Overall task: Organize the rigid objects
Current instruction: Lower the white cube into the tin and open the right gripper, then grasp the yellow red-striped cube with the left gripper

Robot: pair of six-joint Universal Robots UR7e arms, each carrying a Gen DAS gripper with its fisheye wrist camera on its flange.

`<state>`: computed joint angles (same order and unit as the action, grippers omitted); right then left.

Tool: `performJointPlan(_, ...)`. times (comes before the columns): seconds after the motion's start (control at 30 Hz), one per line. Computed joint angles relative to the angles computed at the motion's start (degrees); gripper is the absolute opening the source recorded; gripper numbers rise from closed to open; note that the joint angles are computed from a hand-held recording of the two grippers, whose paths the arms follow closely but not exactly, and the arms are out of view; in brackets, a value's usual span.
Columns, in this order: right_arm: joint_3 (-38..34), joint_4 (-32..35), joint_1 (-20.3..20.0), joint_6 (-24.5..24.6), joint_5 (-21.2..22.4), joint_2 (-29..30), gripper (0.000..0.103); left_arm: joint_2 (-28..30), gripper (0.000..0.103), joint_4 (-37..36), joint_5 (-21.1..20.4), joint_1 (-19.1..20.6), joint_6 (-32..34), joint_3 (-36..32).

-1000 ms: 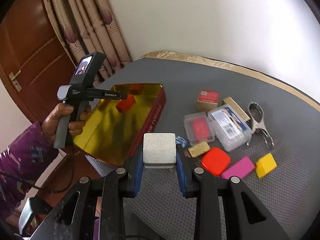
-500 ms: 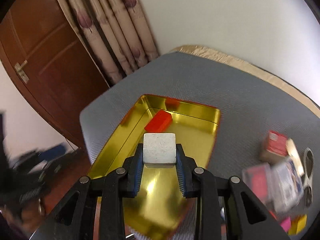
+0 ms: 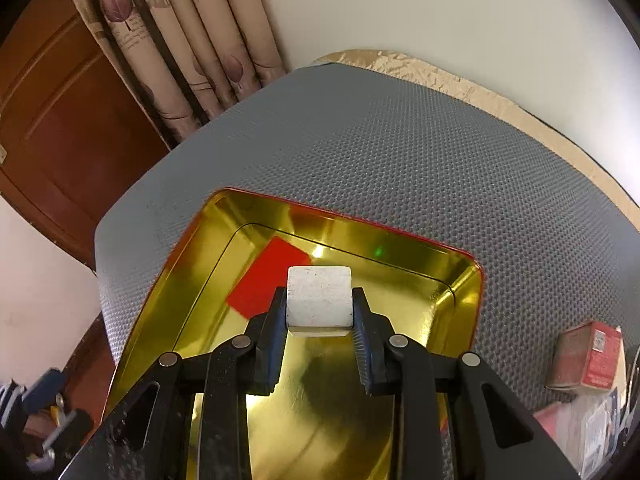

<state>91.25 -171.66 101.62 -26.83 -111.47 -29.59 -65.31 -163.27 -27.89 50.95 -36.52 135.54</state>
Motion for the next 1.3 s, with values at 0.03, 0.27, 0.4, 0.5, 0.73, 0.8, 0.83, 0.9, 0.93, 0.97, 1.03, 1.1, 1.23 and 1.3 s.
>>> performJointPlan(0.03, -0.26, -0.99, 0.20, -0.23, -1.09, 0.49, 0.030, 0.18, 0.046, -0.29, 0.00, 0.13, 0.39, -0.07)
performJointPlan(0.27, 12.40, -15.69, -2.43, 0.63, 11.59, -7.23, 0.060, 1.91, 0.046, -4.98, 0.34, 0.41, 5.37, 0.10)
performJointPlan(0.4, 30.96, -37.24, -6.88, -2.05, 15.11, -15.92, 0.088, 3.56, 0.046, -12.74, -0.82, -0.92, 12.17, 1.22)
performJointPlan(0.5, 41.03, -49.97, -12.69, -7.78, 11.40, -21.08, 0.090, 5.62, 0.046, -19.80, -2.66, -3.44, 18.93, 2.40)
performJointPlan(0.73, 46.60, -62.07, -27.31, -18.66, -1.77, -29.50, 0.090, 5.72, 0.046, -16.53, -21.35, -6.72, 25.53, 1.12)
performJointPlan(0.8, 47.70, -61.02, -31.62, -17.53, 0.02, -32.36, 0.090, 7.79, 0.047, -15.94, -22.54, -8.12, 25.86, -0.57)
performJointPlan(0.83, 48.14, -59.98, -33.05, -16.30, 0.99, -33.42, 0.090, 8.52, 0.048, -14.03, -23.61, -8.11, 25.75, -1.97)
performJointPlan(0.9, 49.15, -55.81, -36.10, -12.30, 4.79, -36.55, 0.090, 10.01, 0.048, -10.43, -27.29, -6.86, 24.78, -5.56)
performJointPlan(0.93, 49.56, -55.33, -36.85, -11.57, 6.64, -37.46, 0.090, 10.81, 0.048, -8.68, -29.66, -5.90, 24.27, -7.51)
performJointPlan(0.97, 49.96, -55.65, -37.51, -11.14, 8.41, -37.96, 0.090, 11.69, 0.048, -6.85, -31.16, -5.39, 24.14, -9.17)
performJointPlan(1.03, 50.41, -54.56, -38.56, -10.29, 10.89, -39.06, 0.090, 13.34, 0.048, -4.23, -32.56, -4.92, 24.15, -11.67)
performJointPlan(1.1, 51.21, -52.17, -40.46, -9.03, 14.82, -41.18, 0.090, 15.07, 0.048, -3.89, -33.98, -5.31, 24.30, -13.29)
performJointPlan(1.23, 51.79, -47.07, -43.90, -6.29, 20.97, -44.63, 0.090, 19.71, 0.048, -2.00, -37.67, -6.68, 25.12, -18.17)
performJointPlan(1.3, 51.96, -44.59, -45.23, -5.73, 23.07, -46.11, 0.090, 22.19, 0.048, -0.82, -38.51, -7.28, 24.59, -21.08)
